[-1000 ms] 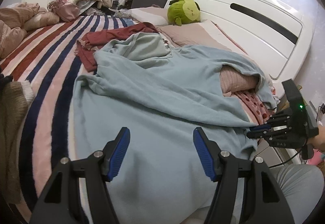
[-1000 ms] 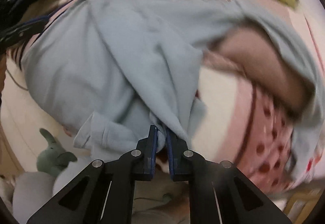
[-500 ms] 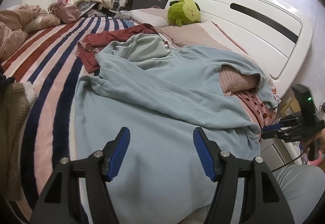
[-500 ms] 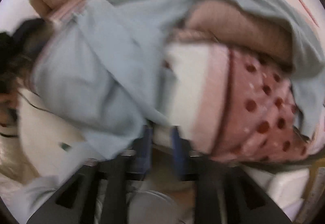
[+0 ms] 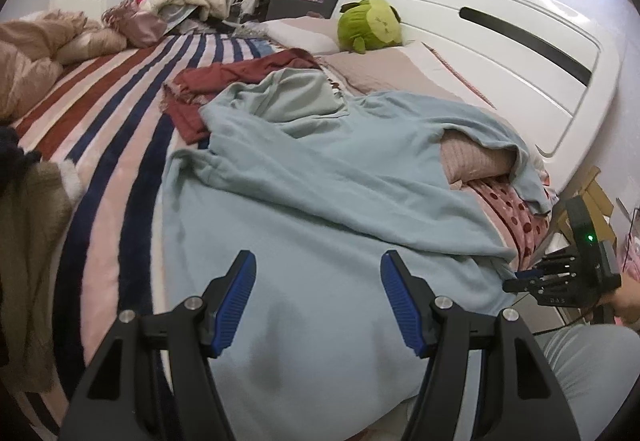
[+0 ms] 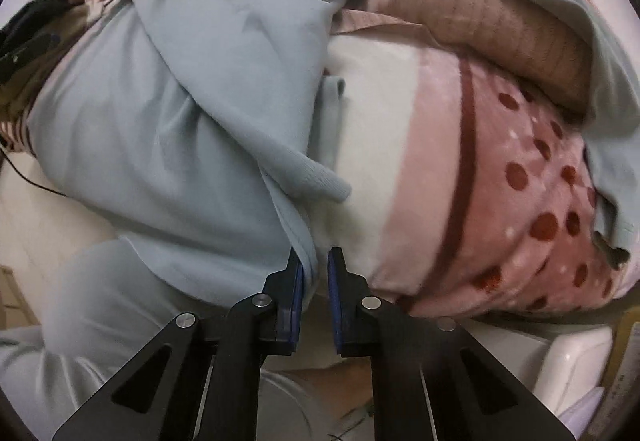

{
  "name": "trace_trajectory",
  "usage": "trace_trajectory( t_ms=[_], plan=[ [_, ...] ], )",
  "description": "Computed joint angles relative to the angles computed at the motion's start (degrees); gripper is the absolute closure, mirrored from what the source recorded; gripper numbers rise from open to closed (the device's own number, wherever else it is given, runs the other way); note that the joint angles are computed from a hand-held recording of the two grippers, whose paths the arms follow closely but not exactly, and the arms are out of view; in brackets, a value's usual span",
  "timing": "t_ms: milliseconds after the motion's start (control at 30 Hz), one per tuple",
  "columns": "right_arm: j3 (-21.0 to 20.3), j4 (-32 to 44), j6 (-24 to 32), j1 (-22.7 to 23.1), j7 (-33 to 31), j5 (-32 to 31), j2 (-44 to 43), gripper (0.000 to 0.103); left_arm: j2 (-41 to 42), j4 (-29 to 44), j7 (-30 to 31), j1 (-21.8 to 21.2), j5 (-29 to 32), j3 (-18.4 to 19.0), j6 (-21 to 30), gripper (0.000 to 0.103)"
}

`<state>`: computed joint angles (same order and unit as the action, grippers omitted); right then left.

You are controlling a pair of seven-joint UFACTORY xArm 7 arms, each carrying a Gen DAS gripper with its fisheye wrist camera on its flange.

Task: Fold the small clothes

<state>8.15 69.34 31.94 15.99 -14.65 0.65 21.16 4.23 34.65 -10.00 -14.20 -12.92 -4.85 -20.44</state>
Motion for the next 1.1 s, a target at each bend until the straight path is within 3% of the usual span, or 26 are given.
trace_trajectory(
  t_ms=[67,167,233,300,333,367,433,467,600,767,833,900,967,1100],
  plan=[
    [0.2,-0.2,-0.9,0.7,0.1,-0.7,-1.0,0.078,-0.3,-0.4,-0.6,0.2,0.8,-0.2,-0.3,0.042],
    [1.5,-1.9,-6.8,1.6,-2.4,-1.6,-4.0,0.055,-1.0,-0.6,1.5,-0.5,-1.1,-0.1,-0.4,0.042],
    [0.3,0.0,-8.7,3.8,-1.4,-5.1,-3.0,0.053,-1.3,-0.6,2.5,-0.7,-2.7,-0.1,-0.7,0.042],
    [0.6,3.9,-4.0,4.0,-3.2,-5.8,-0.1,0.045,-1.7,-0.9,1.1,-0.1,-1.4,-0.3,-1.2,0.042],
    [0.3,6.3,-1.0,4.9,-3.1,-6.7,2.2,0.047,-1.8,-1.1,0.6,0.2,-0.8,-0.4,-1.5,0.042],
    [-0.5,8.7,0.6,6.0,-2.7,-8.0,4.3,0.057,-1.9,-1.3,0.5,0.3,-0.7,-0.5,-1.6,0.042],
    [-4.5,9.4,-2.5,10.1,2.5,-14.5,5.9,0.08,-2.3,-1.9,1.0,0.4,-1.0,-0.5,-1.9,0.042],
    [-4.2,9.2,-4.5,9.7,3.9,-15.0,5.7,0.09,-2.3,-2.1,1.7,0.3,-1.8,-0.6,-1.9,0.042],
    [-2.3,8.6,-7.0,7.3,3.1,-12.7,2.9,0.099,-2.1,-2.5,3.1,0.5,-4.3,-0.4,-1.4,0.042],
    [0.9,8.0,-1.9,5.2,-4.7,-9.7,-0.7,0.099,-1.8,-3.0,0.4,1.7,-1.8,-0.1,-2.0,0.042],
    [-0.1,10.5,3.4,6.4,-3.8,-10.5,-0.2,0.098,-1.6,-2.9,-1.1,2.3,0.4,-0.1,-1.8,0.042],
    [-2.7,11.9,5.1,8.4,0.4,-14.9,0.7,0.093,-0.9,-2.4,-5.2,3.9,5.6,-0.2,-1.5,0.042],
    [-4.3,10.4,4.7,9.0,2.8,-19.0,0.0,0.093,0.9,-1.0,-12.0,6.8,14.9,-1.2,-1.2,0.039],
    [-1.3,11.7,5.8,4.7,-0.3,-11.9,1.1,0.093,6.5,4.3,-26.3,15.4,34.9,-6.9,-1.6,0.039]
  ],
)
